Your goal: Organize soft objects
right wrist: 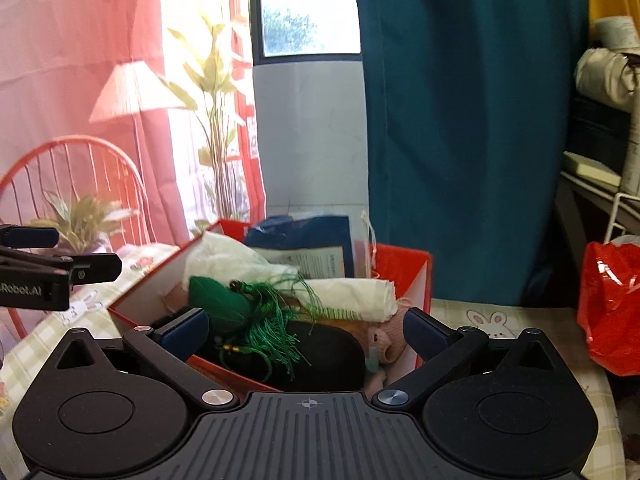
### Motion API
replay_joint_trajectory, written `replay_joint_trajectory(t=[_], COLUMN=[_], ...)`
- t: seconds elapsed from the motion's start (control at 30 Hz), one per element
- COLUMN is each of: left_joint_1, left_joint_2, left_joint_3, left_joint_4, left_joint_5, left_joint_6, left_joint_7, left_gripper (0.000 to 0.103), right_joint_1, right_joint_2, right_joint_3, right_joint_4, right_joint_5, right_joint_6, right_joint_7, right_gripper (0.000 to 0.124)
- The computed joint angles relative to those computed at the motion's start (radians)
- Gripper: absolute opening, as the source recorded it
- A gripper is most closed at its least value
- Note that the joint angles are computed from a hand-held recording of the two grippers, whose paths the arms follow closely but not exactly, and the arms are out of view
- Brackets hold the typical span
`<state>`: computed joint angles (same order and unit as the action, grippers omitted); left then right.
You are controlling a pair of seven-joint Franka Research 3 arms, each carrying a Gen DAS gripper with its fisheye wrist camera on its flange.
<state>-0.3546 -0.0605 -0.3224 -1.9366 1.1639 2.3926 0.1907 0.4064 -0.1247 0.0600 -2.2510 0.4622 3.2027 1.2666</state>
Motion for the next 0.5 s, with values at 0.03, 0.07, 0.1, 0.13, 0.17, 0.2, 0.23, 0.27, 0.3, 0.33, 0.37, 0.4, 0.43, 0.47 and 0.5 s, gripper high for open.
replay_joint_trajectory(t=[0.03, 0.07, 0.1, 0.13, 0.17, 0.2, 0.23, 0.27, 0.3, 0.33, 0.37, 0.4, 0.43, 0.47, 0.5], left_joint_1=[-0.002, -0.001, 0.002, 0.005, 0.007, 0.008, 0.007, 0.006, 0.006, 0.006, 0.006, 0.005, 0.005, 0.006, 0.006], left_joint_2=[-0.018, -0.038, -0.057, -0.079, -0.097, -0.116, -0.13, -0.142, -0.156, -0.172, -0.192, -0.21, -0.224, -0.238, -0.252], left_joint_3=[-0.001, -0.001, -0.002, -0.006, -0.014, -0.025, -0.037, -0.049, -0.06, -0.071, -0.079, -0.088, -0.097, -0.108, -0.119], left_joint_4=[-0.01, -0.022, -0.034, -0.048, -0.057, -0.063, -0.064, -0.063, -0.066, -0.073, -0.083, -0.092, -0.098, -0.103, -0.107], left_joint_5=[-0.005, -0.013, -0.018, -0.02, -0.025, -0.035, -0.052, -0.068, -0.076, -0.075, -0.074, -0.079, -0.085, -0.089, -0.093], left_joint_6=[0.008, 0.023, 0.042, 0.058, 0.056, 0.044, 0.022, -0.002, -0.018, -0.023, -0.021, -0.02, -0.022, -0.029, -0.039], left_joint_7=[-0.011, -0.019, -0.029, -0.042, -0.05, -0.052, -0.044, -0.034, -0.031, -0.035, -0.041, -0.042, -0.041, -0.041, -0.041], left_gripper=[0.103, 0.103, 0.103, 0.103, 0.103, 0.103, 0.103, 0.103, 0.103, 0.103, 0.103, 0.103, 0.103, 0.103, 0.103], right_joint_1=[-0.004, -0.014, -0.035, -0.066, -0.089, -0.082, -0.074, -0.077, -0.073, -0.066, -0.061, -0.062, -0.067, -0.082, -0.1], right_joint_2=[-0.018, -0.038, -0.058, -0.081, -0.104, -0.126, -0.15, -0.175, -0.2, -0.227, -0.254, -0.279, -0.307, -0.33, -0.356], right_joint_3=[0.006, 0.017, 0.036, 0.063, 0.083, 0.076, 0.07, 0.072, 0.068, 0.062, 0.059, 0.06, 0.066, 0.08, 0.097], right_joint_4=[-0.013, -0.028, -0.043, -0.058, -0.072, -0.085, -0.1, -0.113, -0.128, -0.145, -0.161, -0.175, -0.19, -0.202, -0.216], right_joint_5=[0.0, -0.007, -0.019, -0.038, -0.052, -0.055, -0.055, -0.058, -0.059, -0.059, -0.061, -0.067, -0.075, -0.084, -0.094], right_joint_6=[0.006, 0.012, 0.016, 0.018, 0.016, 0.017, 0.016, 0.011, 0.008, 0.008, 0.005, -0.002, -0.01, -0.014, -0.016], right_joint_7=[0.008, 0.024, 0.048, 0.08, 0.108, 0.121, 0.134, 0.15, 0.162, 0.172, 0.179, 0.185, 0.191, 0.203, 0.216], right_gripper=[0.103, 0.103, 0.103, 0.103, 0.103, 0.103, 0.103, 0.103, 0.103, 0.103, 0.103, 0.103, 0.103, 0.103, 0.103])
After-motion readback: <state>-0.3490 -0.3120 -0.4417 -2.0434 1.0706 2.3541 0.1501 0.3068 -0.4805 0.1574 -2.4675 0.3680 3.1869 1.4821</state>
